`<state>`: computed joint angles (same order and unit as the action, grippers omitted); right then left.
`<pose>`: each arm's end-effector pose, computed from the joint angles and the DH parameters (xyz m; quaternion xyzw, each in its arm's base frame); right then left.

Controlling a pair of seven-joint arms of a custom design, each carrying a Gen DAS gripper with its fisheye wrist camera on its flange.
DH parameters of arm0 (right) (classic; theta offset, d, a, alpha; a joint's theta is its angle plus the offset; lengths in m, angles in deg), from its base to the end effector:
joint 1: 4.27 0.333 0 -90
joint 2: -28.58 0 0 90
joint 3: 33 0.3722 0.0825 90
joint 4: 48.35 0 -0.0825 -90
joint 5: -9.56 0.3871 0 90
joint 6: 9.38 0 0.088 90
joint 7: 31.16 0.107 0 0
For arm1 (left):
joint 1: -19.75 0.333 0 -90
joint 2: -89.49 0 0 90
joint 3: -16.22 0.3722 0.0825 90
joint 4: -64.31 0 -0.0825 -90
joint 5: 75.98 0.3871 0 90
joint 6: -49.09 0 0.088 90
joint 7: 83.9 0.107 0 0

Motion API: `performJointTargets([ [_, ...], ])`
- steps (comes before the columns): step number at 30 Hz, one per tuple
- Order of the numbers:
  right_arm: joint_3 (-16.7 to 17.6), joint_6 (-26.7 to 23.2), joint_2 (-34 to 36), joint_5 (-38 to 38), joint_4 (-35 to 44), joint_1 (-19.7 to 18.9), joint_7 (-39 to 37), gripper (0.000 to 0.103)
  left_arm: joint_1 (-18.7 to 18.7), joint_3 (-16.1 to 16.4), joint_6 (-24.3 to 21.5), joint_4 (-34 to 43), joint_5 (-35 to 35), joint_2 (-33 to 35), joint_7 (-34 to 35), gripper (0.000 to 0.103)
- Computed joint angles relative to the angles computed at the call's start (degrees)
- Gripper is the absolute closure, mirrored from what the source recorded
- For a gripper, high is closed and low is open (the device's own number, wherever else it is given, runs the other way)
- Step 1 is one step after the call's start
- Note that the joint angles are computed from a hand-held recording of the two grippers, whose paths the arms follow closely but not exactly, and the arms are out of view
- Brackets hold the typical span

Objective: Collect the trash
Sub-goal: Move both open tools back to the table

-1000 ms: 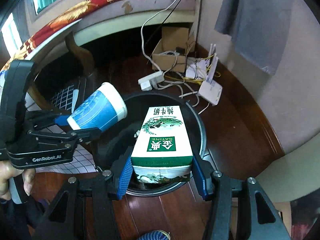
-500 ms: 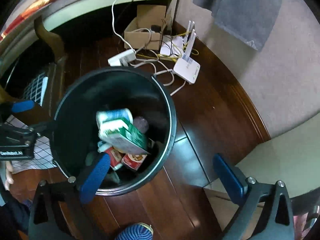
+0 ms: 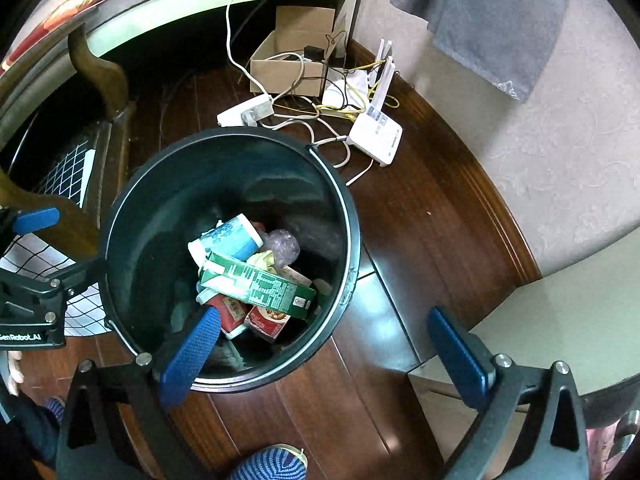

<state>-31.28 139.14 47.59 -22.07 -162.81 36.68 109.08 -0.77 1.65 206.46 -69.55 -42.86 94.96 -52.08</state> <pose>0.4704 0.4454 0.3692 -0.7874 0.5797 -0.1637 0.1312 0.4337 -0.3294 0.3792 -0.6589 0.7230 -0.1584 0.1342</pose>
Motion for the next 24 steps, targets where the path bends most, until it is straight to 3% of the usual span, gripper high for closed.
performJointTargets([
  [24, 0.98, 1.05, -4.00, -3.32, -2.18, 0.36, 3.96, 0.000, 0.20, -1.59, -2.89, -2.66, 2.53, -7.11, -3.24, 0.000],
])
